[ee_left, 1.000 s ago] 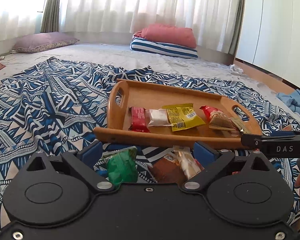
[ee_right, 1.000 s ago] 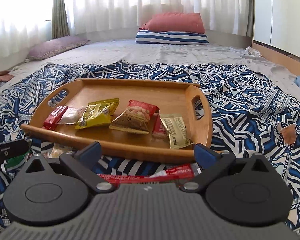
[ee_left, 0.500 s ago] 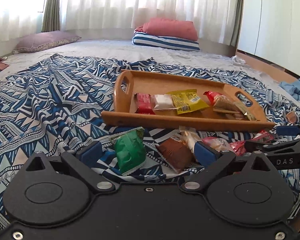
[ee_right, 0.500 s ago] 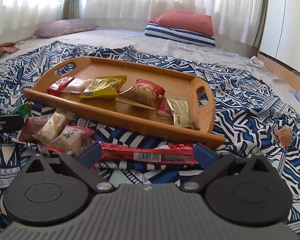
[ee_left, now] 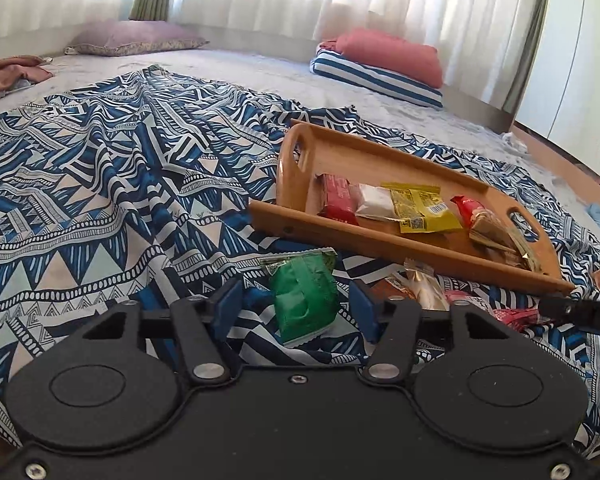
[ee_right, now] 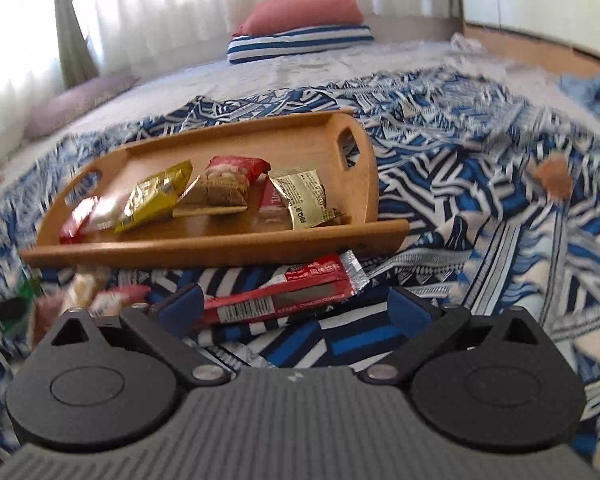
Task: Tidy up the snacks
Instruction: 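Grasp the green packet with left tool while right tool grasps the long red bar, then lift the green packet with left tool while right tool raises the long red bar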
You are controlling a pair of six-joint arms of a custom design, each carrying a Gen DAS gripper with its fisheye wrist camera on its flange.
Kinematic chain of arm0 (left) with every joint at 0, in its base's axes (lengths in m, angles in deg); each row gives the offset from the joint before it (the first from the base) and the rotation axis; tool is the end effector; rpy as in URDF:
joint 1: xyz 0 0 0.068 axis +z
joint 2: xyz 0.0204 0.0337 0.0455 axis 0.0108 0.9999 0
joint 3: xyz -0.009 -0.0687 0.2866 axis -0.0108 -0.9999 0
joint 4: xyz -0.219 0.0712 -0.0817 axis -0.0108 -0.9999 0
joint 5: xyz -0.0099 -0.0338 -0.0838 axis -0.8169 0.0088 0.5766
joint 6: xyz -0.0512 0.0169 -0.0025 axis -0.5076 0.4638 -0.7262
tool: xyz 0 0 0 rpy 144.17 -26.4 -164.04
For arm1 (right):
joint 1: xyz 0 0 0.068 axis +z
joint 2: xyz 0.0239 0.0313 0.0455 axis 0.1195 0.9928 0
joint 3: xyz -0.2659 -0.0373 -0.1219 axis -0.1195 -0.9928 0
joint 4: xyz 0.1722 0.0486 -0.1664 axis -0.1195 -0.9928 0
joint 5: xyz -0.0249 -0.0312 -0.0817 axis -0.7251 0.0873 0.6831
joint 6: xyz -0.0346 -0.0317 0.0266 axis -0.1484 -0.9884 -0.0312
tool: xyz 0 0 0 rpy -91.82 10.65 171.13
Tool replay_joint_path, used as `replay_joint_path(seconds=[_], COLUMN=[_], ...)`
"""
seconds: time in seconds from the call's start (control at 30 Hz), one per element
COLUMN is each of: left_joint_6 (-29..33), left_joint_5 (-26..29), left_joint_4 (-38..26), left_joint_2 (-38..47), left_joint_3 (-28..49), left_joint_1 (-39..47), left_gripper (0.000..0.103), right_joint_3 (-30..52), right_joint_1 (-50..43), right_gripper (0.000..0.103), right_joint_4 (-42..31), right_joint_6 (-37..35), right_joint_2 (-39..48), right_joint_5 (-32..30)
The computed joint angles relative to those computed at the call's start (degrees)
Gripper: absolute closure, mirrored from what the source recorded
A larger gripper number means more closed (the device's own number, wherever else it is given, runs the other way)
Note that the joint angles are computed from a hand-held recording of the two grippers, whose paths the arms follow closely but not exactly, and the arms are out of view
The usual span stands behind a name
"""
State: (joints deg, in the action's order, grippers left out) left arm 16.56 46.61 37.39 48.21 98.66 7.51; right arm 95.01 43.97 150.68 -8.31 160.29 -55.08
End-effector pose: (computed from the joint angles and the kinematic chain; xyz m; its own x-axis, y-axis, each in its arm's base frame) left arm 0.2365 0.0168 0.0239 -0.6030 -0.0754 -0.7942 0.1465 0.9681 -0.2031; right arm 0.1800 0.1121 0.0192 -0.5709 0.3220 -0.7552 0.2655 0.9429 0.2014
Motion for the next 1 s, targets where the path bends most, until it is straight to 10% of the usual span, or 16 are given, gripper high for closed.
replay_joint_path(seconds=[0.57,1.0], left_joint_6=[-1.8,-1.0], left_joint_5=[-0.4,0.9], left_joint_4=[-2.9,-0.7], left_joint_2=[-1.0,-2.1], left_joint_3=[0.6,-2.1], left_joint_1=[-1.6,-0.6], left_gripper=[0.072,0.072], right_joint_3=[11.7,6.5], right_joint_1=[-0.2,3.4], right_gripper=[0.031,0.044], right_joint_4=[-20.8,-16.7], right_joint_6=[0.1,0.9], right_joint_2=[-3.7,-3.7], right_joint_5=[3.5,8.4])
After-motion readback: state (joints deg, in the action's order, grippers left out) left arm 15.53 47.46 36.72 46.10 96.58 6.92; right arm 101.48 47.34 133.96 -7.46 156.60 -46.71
